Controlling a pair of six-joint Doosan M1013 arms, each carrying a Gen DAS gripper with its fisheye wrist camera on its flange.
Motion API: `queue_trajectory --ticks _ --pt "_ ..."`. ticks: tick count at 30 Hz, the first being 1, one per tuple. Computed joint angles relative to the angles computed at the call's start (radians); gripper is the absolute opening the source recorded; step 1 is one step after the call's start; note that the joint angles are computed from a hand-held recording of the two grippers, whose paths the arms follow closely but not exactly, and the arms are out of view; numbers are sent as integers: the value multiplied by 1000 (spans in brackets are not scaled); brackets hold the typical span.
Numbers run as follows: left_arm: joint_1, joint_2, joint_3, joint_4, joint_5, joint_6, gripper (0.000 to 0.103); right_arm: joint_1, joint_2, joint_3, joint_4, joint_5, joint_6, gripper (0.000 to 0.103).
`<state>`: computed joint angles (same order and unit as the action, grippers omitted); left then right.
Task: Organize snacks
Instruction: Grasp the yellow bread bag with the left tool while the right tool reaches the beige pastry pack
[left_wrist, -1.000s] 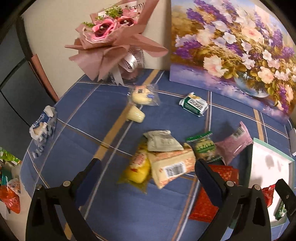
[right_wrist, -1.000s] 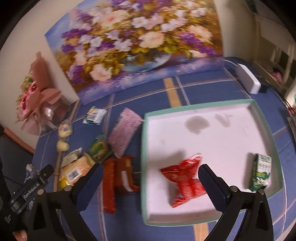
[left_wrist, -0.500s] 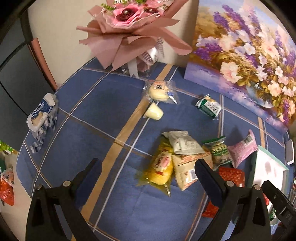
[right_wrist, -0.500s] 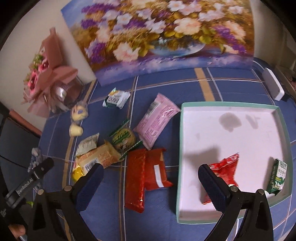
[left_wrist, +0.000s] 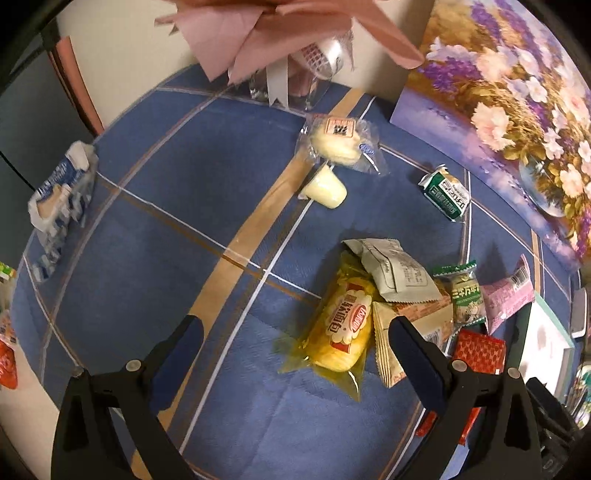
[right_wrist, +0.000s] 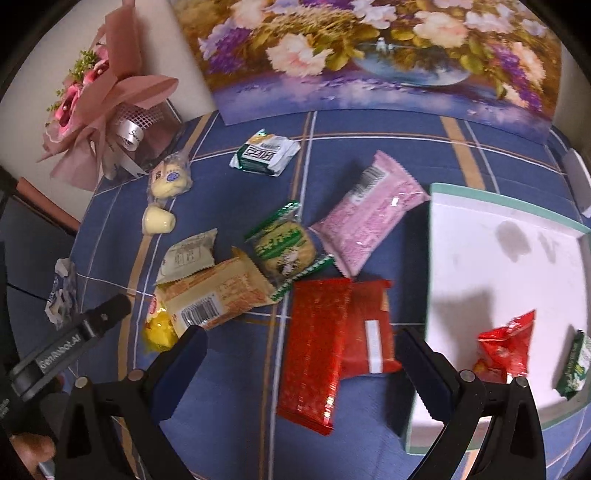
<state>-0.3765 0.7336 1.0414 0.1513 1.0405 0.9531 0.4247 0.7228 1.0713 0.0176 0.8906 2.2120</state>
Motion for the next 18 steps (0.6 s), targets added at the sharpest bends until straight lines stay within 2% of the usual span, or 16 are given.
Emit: queue_trajectory --ticks 4,6,8,13,16,18 --pt "9 16 -7 -65 -15 42 98 -2 29 -43 27 11 3 103" --pt "15 23 -10 -109 -26 64 87 -2 41 -61 30 21 6 103" --pt "22 33 -14 -147 -27 81 83 -1 50 -75 29 28 10 103" --pt "34 44 -14 -214 -40 99 81 -2 75 -111 34 49 6 103" --pt "38 52 -17 -252 -47 122 74 -4 86 -126 41 62 0 103" --pt "39 58 -20 -271 -43 131 63 -4 91 -132 38 68 2 103"
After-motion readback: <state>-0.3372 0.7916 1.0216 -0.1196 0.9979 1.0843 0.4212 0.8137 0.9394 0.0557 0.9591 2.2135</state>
